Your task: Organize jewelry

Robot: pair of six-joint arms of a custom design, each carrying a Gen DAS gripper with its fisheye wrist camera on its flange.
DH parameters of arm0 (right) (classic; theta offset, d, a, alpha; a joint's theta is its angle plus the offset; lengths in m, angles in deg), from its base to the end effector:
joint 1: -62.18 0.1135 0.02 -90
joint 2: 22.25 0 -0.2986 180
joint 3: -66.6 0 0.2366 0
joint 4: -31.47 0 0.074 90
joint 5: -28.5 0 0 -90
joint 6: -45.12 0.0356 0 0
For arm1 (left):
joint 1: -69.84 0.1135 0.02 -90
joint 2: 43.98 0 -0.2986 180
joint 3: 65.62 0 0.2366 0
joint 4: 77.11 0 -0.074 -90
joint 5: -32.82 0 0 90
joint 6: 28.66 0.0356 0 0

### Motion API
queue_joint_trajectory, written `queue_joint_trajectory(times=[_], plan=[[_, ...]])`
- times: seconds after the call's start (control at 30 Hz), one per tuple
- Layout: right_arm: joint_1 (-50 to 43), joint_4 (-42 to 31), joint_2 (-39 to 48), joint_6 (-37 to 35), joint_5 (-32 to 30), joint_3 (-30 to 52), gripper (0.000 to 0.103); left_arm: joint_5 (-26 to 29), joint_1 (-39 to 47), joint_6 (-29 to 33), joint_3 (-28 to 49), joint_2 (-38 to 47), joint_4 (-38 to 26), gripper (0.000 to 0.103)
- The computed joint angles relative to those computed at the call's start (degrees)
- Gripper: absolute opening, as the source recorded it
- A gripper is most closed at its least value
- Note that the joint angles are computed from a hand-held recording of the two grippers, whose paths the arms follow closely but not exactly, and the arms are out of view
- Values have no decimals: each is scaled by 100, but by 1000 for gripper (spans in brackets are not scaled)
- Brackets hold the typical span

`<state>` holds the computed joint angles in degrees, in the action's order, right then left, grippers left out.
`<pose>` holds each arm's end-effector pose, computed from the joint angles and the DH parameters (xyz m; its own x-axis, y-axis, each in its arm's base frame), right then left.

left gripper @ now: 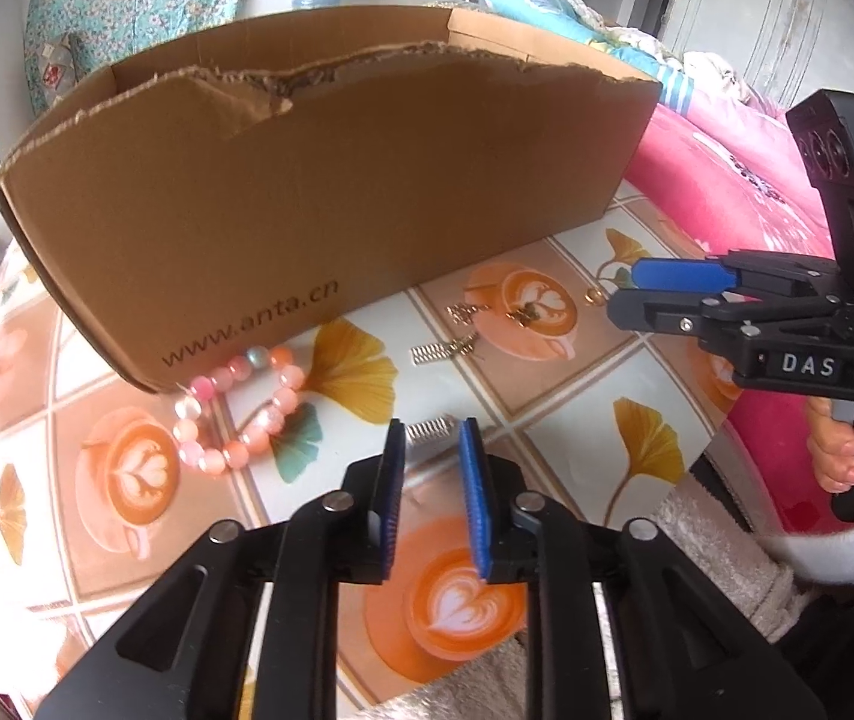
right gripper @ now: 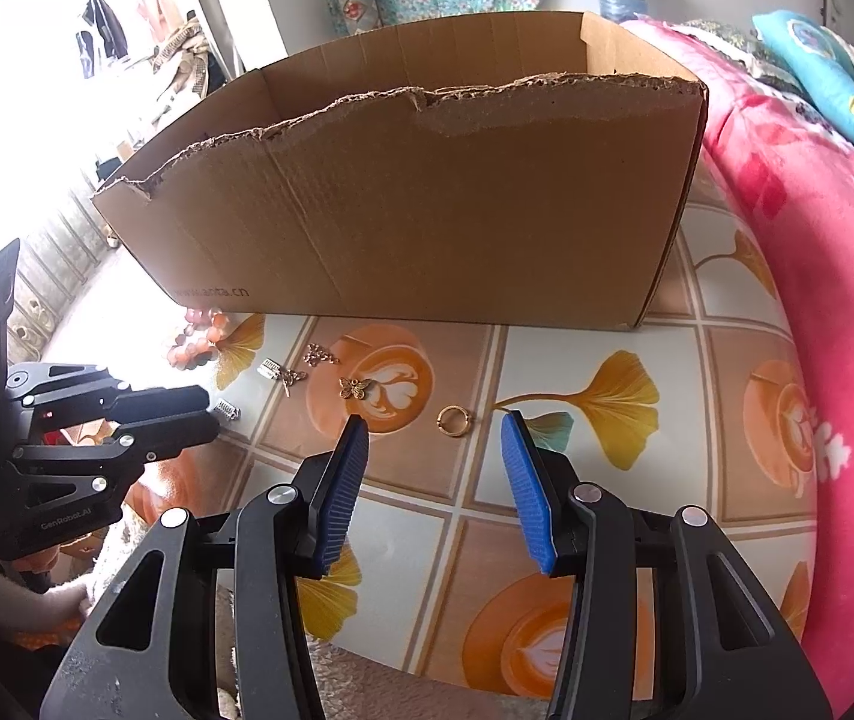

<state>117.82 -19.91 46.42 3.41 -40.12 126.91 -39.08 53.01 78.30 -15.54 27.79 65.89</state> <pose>0.1233 0.1573 0.2647 -0.8208 0.0311 -0.5704 -0.0786 0.9829 0.1667 0.1906 -0.0692 0.2175 -0.6569 0.4884 -0.5745 0.6496 0.7534 -0.1023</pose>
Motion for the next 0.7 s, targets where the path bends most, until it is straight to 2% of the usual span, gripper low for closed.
queue_joint_trajectory(times=[0.1,0.33,0.7], plan=[[6,-4,-29,14,6,-20,45,-39,-81,163,2,36,163,29],[-30,10,-47,76,-53,-53,45,147,-158,125,161,472,272,30],[-7,84,-126,147,-60,-134,45,793,258,-199,470,638,-512,30]])
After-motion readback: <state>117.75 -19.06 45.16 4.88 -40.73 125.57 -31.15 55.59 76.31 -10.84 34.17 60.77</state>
